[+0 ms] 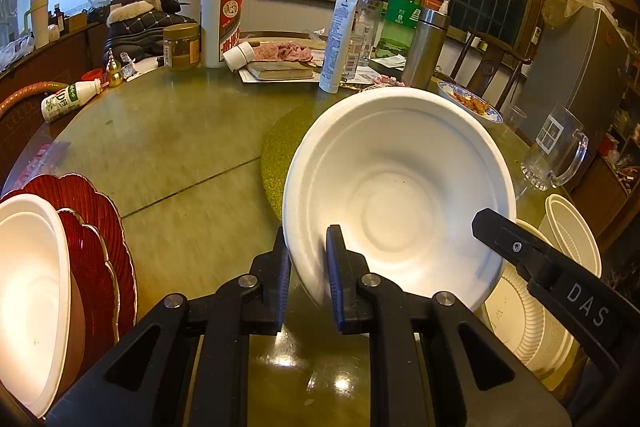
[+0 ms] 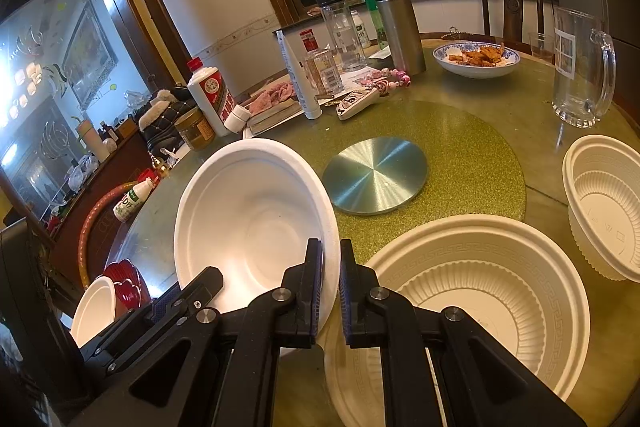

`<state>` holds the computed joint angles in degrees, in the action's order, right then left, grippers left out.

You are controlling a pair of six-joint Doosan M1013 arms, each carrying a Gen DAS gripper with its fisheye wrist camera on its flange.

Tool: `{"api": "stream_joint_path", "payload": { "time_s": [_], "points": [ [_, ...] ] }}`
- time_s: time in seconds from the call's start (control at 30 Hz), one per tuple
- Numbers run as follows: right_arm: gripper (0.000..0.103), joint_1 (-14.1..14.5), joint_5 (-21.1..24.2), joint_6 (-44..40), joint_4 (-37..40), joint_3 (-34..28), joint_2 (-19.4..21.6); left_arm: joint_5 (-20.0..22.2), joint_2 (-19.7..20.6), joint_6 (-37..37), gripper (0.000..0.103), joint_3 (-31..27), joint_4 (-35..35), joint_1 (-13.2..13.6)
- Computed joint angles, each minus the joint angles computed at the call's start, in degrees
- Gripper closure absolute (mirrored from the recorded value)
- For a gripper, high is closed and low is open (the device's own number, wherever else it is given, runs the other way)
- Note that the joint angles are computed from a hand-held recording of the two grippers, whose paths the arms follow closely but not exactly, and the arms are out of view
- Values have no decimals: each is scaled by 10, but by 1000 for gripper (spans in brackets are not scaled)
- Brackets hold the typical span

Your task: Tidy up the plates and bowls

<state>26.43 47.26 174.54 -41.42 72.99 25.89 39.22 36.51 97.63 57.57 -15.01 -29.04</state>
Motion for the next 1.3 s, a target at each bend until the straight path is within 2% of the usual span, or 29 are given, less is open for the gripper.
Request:
{"api": "stream_joint_path", "payload": {
  "time_s": [1.0,1.3],
  "points": [
    [95,2,-1,3,-7,-1,0,-14,-3,-17,87,3,25,-2],
    [95,11,-35,37,-48,4,-14,-47,-36,-32,87,29,60,1]
  ]
}}
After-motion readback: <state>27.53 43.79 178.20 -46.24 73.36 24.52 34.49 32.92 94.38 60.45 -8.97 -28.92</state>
